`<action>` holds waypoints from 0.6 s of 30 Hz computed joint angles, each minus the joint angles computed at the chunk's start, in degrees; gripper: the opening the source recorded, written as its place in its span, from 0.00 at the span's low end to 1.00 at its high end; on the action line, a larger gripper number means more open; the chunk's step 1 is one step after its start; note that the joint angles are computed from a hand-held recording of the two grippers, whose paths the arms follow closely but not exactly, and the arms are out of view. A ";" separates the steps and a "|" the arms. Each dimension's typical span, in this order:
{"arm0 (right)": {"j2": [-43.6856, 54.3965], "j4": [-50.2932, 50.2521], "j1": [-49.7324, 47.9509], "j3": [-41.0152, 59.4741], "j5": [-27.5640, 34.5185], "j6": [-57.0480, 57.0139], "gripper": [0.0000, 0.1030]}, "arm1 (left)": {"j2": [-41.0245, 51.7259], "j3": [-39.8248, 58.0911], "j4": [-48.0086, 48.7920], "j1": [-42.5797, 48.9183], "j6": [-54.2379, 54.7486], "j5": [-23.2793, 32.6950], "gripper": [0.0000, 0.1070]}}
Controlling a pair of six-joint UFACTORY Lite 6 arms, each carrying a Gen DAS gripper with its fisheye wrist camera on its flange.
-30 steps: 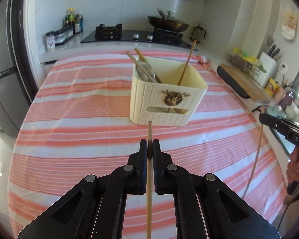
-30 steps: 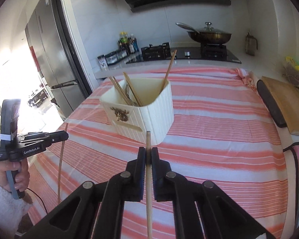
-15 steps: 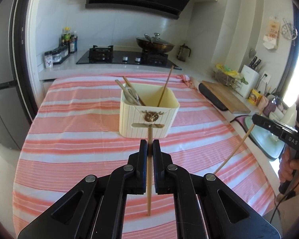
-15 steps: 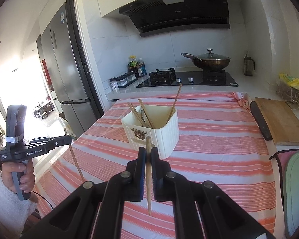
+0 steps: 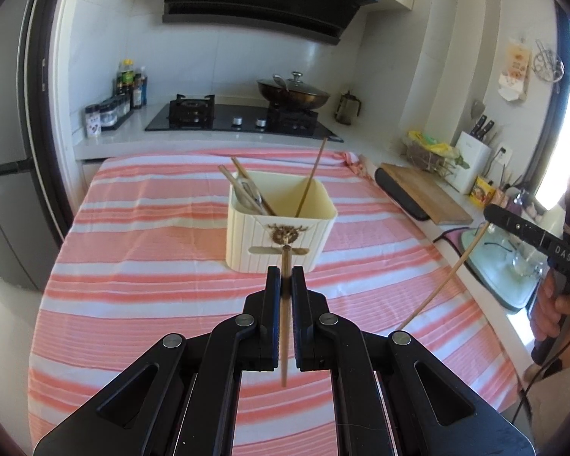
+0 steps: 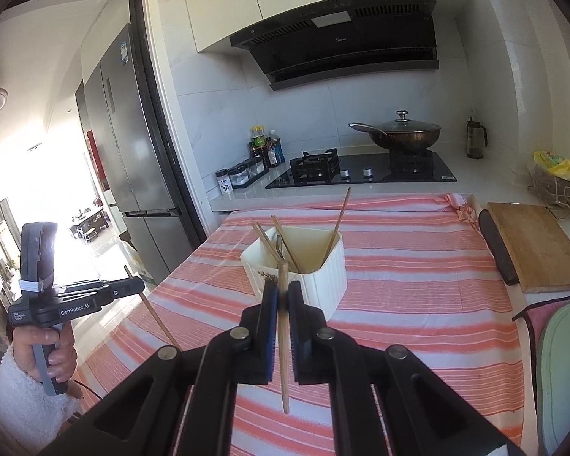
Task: Organize utensils
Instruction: 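Lift both chopsticks and carry them over the white holder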
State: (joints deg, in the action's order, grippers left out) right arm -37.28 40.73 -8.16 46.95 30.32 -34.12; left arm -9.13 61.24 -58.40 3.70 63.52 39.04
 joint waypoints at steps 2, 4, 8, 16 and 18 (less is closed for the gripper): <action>1.15 2.56 -1.32 1.30 0.94 -2.19 0.06 | -0.02 0.48 -0.32 0.75 0.24 0.92 0.03; 2.26 3.06 -1.42 2.38 0.85 -2.62 0.06 | 0.02 1.39 -0.31 1.18 -0.08 1.67 0.03; 4.93 1.46 -0.17 5.83 -0.40 -1.08 0.06 | 1.18 6.31 -0.16 2.30 -1.83 4.76 0.03; 18.99 -9.26 5.07 24.44 -5.94 7.70 0.06 | 11.79 30.51 -0.09 0.00 -10.58 2.43 0.03; 23.96 -12.14 6.81 30.72 -7.77 10.14 0.06 | 16.29 37.10 0.49 -2.35 -13.33 -2.03 0.03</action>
